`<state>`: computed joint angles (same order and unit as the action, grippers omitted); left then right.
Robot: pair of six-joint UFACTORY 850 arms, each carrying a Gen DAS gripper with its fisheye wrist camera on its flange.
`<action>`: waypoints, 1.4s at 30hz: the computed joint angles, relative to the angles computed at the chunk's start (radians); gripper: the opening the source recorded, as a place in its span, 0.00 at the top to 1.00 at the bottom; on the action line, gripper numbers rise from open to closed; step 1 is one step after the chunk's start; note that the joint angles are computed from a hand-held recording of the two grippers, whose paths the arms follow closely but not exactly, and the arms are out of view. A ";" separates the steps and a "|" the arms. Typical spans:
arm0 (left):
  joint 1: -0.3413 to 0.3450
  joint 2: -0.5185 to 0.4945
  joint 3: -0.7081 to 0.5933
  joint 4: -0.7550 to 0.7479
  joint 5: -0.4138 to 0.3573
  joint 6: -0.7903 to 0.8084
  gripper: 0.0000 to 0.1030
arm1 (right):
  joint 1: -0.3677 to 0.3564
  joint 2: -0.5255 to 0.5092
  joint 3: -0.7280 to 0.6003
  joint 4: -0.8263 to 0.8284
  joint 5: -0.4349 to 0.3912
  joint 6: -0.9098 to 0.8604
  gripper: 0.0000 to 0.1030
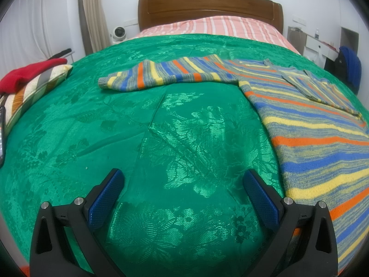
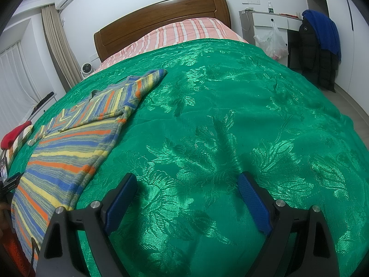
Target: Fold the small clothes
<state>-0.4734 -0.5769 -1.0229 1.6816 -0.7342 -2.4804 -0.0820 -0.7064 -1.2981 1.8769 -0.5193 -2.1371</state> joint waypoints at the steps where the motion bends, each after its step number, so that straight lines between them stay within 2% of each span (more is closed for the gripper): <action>1: 0.000 0.000 0.000 0.000 0.000 0.000 0.00 | 0.000 0.000 0.000 0.000 0.000 0.000 0.14; 25: -0.001 0.000 0.000 -0.003 -0.002 0.001 0.00 | 0.000 0.000 0.000 0.003 0.000 -0.003 0.14; 28: 0.008 0.013 -0.001 -0.025 0.038 0.035 0.00 | 0.001 0.000 0.000 0.003 0.001 -0.003 0.14; 31: 0.052 0.070 0.014 -0.051 0.186 0.106 0.01 | 0.002 0.002 0.002 0.006 0.006 -0.007 0.14; 33: 0.085 0.121 0.038 0.025 0.257 0.053 0.01 | 0.001 0.002 0.003 0.008 0.004 -0.008 0.14; 34: 0.104 0.151 0.049 0.071 0.267 0.021 0.01 | 0.001 0.002 0.002 0.006 0.003 -0.005 0.14; 36: 0.142 0.190 0.046 0.081 0.255 0.056 0.01 | 0.003 0.002 0.002 0.007 0.006 -0.006 0.14; 38: 0.200 0.202 0.010 0.012 0.242 0.185 0.01 | 0.002 0.002 0.002 0.007 0.005 -0.006 0.14; 39: 0.249 0.192 -0.022 -0.054 0.256 0.272 0.00 | 0.002 0.002 0.002 0.008 0.005 -0.007 0.14; 42: 0.396 0.147 -0.080 -0.270 0.359 0.376 0.02 | 0.002 0.002 0.002 0.008 0.005 -0.007 0.14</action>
